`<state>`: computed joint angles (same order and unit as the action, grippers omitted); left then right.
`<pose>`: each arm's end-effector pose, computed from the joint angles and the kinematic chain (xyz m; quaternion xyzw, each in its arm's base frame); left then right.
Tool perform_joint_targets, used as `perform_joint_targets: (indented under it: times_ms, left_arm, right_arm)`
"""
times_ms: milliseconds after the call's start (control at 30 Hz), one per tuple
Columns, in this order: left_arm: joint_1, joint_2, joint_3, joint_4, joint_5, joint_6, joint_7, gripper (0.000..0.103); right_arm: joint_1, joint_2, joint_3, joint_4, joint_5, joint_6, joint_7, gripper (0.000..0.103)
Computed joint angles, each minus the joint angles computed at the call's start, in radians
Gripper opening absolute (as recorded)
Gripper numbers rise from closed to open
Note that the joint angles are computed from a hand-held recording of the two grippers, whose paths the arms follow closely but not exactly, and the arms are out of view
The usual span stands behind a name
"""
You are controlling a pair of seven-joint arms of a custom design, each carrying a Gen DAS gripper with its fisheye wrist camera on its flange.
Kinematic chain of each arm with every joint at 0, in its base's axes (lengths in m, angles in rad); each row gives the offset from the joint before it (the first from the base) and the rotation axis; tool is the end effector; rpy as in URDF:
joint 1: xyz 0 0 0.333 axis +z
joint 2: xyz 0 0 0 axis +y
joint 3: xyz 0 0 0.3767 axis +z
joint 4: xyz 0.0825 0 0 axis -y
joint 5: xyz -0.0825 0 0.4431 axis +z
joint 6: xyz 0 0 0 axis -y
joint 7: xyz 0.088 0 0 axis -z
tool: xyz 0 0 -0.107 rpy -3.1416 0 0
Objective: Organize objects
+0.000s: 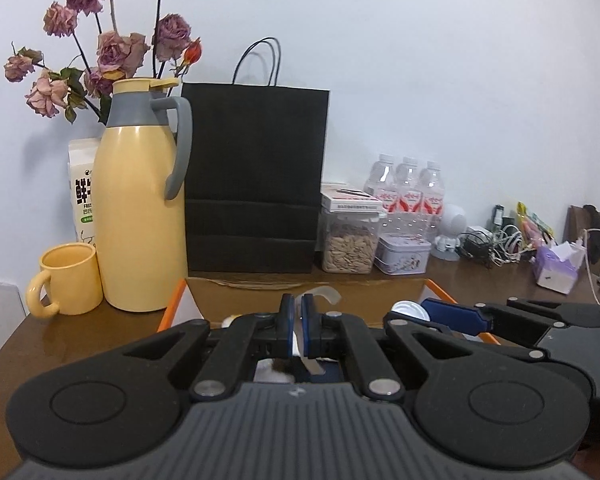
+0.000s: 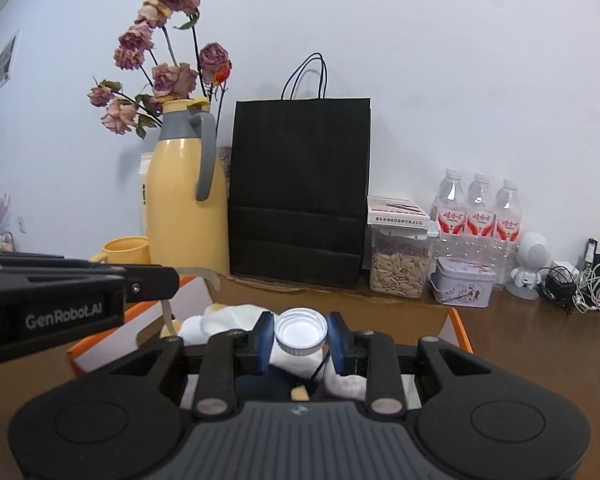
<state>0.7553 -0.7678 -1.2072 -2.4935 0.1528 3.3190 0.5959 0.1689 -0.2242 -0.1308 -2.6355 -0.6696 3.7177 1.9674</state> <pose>0.4208 -0.3217 0.5057 -0.5785 0.5727 -0.4404 0.3788 0.4554 0.0966 0.4830 -0.6909 0.4341 -0.3221 0.4801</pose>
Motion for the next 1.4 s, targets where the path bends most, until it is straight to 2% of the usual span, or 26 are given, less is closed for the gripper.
perform_joint_targets:
  times_ms: [200,433,500,533,567,600,633,667,700,733,767,800,867,1200,1300,1400]
  left_arm:
    - [0.067,0.062,-0.038,0.03,0.011,0.009,0.011,0.005]
    - [0.106,0.103,-0.068,0.038,0.022,0.01,0.033,0.007]
    - [0.112,0.095,-0.07,0.034,0.019,0.012,0.034,0.016]
    - [0.111,0.091,-0.068,0.031,0.017,0.013,0.034,0.032]
    - [0.113,0.073,-0.067,0.026,0.011,0.016,0.03,0.052]
    - [0.118,0.053,-0.069,0.022,0.005,0.019,0.024,0.059]
    - [0.12,0.031,-0.068,0.016,-0.001,0.021,0.019,0.071]
    - [0.118,0.021,-0.064,0.013,-0.002,0.019,0.017,0.088]
    - [0.114,0.013,-0.059,0.01,-0.006,0.014,0.012,0.099]
    - [0.114,-0.003,-0.057,0.005,-0.013,0.016,0.002,0.103]
    - [0.113,-0.014,-0.054,0.003,-0.015,0.013,-0.004,0.103]
    - [0.105,-0.01,-0.047,0.002,-0.008,0.006,0.0,0.103]
    - [0.093,0.001,-0.037,0.002,0.001,-0.006,0.003,0.103]
    - [0.051,0.032,-0.003,0.001,0.038,-0.055,0.005,0.103]
    - [0.024,0.013,0.015,-0.007,0.046,-0.086,-0.004,0.103]
    - [-0.032,-0.002,0.055,-0.033,0.059,-0.112,-0.014,0.103]
  right_arm:
    - [-0.002,0.069,0.006,0.078,-0.035,-0.022,0.032,0.027]
    - [-0.032,0.12,0.024,0.113,-0.088,-0.03,0.088,0.028]
    - [-0.043,0.124,0.032,0.114,-0.089,-0.029,0.088,0.027]
    - [-0.048,0.125,0.036,0.111,-0.082,-0.026,0.081,0.031]
    - [-0.051,0.124,0.037,0.111,-0.084,-0.028,0.082,0.041]
    - [-0.055,0.121,0.04,0.107,-0.076,-0.029,0.075,0.049]
    - [-0.06,0.118,0.049,0.098,-0.038,-0.028,0.042,0.067]
    - [-0.064,0.112,0.063,0.084,0.02,-0.027,-0.009,0.083]
    - [-0.068,0.108,0.076,0.071,0.082,-0.017,-0.066,0.089]
    - [-0.067,0.107,0.079,0.064,0.114,-0.006,-0.094,0.096]
    - [-0.065,0.105,0.073,0.061,0.119,0.0,-0.096,0.102]
    - [-0.061,0.102,0.061,0.063,0.101,-0.003,-0.076,0.103]
    - [-0.056,0.099,0.04,0.069,0.057,-0.015,-0.026,0.103]
    - [-0.049,0.083,0.022,0.072,-0.004,-0.049,0.024,0.103]
    - [-0.049,0.062,0.023,0.054,0.005,-0.05,0.01,0.103]
    - [-0.042,0.031,0.013,0.028,0.008,-0.049,0.007,0.103]
